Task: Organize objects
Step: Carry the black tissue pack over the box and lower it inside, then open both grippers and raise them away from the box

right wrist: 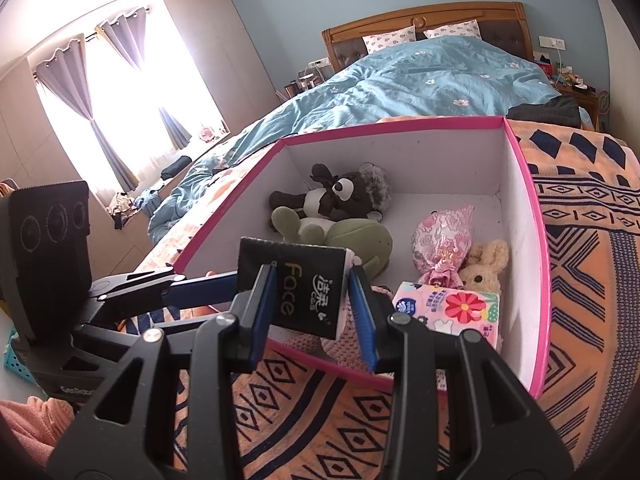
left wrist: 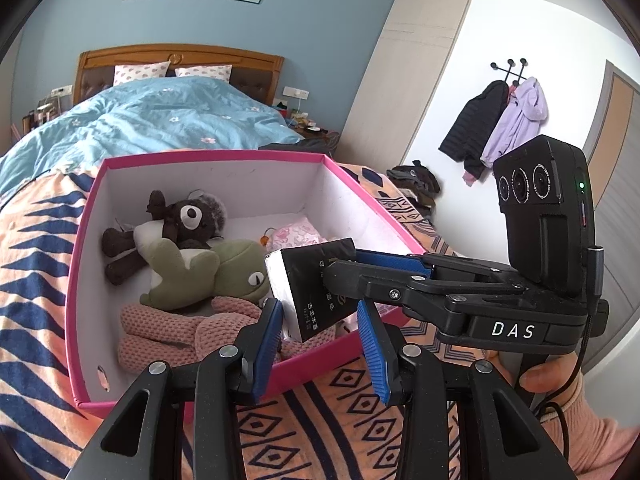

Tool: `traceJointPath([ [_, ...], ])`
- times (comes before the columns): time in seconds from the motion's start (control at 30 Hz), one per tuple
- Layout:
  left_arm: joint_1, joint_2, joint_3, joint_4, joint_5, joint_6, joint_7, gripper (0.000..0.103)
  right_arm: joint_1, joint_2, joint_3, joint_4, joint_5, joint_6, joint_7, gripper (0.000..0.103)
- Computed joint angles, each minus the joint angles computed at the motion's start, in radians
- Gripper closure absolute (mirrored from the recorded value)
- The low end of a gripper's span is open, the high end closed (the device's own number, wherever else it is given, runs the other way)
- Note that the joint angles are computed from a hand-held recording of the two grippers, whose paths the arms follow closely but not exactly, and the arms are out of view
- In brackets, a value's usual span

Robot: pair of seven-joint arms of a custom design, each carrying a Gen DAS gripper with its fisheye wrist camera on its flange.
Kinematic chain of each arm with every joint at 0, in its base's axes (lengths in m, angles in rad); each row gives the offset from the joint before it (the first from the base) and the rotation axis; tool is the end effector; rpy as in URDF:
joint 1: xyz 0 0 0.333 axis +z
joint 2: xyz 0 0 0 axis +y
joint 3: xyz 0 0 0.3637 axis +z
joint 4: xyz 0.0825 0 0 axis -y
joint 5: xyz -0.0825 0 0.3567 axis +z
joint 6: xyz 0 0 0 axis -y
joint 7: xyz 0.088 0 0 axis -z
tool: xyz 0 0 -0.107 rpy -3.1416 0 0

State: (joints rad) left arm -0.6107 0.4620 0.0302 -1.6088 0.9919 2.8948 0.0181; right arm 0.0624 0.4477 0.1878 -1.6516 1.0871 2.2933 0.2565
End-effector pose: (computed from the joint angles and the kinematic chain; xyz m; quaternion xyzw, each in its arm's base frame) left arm 0.5673 -0.4366 0.4910 -0.6556 0.5999 -0.4186 0.1874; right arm 0.6726 0.1698 0.4447 -0.8301 0.3148 0.0385 0.4587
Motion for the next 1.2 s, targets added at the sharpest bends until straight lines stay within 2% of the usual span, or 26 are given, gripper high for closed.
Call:
traceJointPath([
  [0.5, 0.009, 0.016, -0.001, 0.0, -0.093, 0.0, 0.074, 0.064, 0.014, 0.041, 0.012, 0.038, -0.059, 0.034, 0.064, 0.063],
  [0.77, 0.014, 0.028, -0.018, 0.022, -0.153, -0.058, 0.151, 0.064, 0.021, 0.06, 0.021, 0.05, -0.088, 0.062, 0.091, 0.063],
  [0.93, 0.006, 0.028, -0.007, 0.022, -0.154, -0.067, 0.151, 0.064, 0.017, 0.068, 0.029, 0.057, -0.099, 0.071, 0.103, 0.063],
  [1.03, -0.032, 0.018, 0.025, 0.023, -0.092, -0.119, 0.091, 0.055, 0.012, 0.059, 0.036, 0.042, -0.089, 0.089, 0.086, 0.063],
  [1.1, -0.05, 0.002, 0.036, 0.008, -0.028, -0.141, 0.022, 0.04, 0.007, 0.043, 0.042, 0.018, -0.067, 0.109, 0.056, 0.062],
  [1.13, -0.062, -0.008, 0.043, 0.0, 0.015, -0.154, -0.019, 0.037, 0.001, 0.029, 0.046, -0.003, -0.046, 0.12, 0.027, 0.062],
  [1.2, -0.092, -0.031, 0.053, -0.017, 0.104, -0.203, -0.091, 0.023, -0.01, 0.002, 0.051, -0.041, -0.004, 0.129, -0.032, 0.054],
])
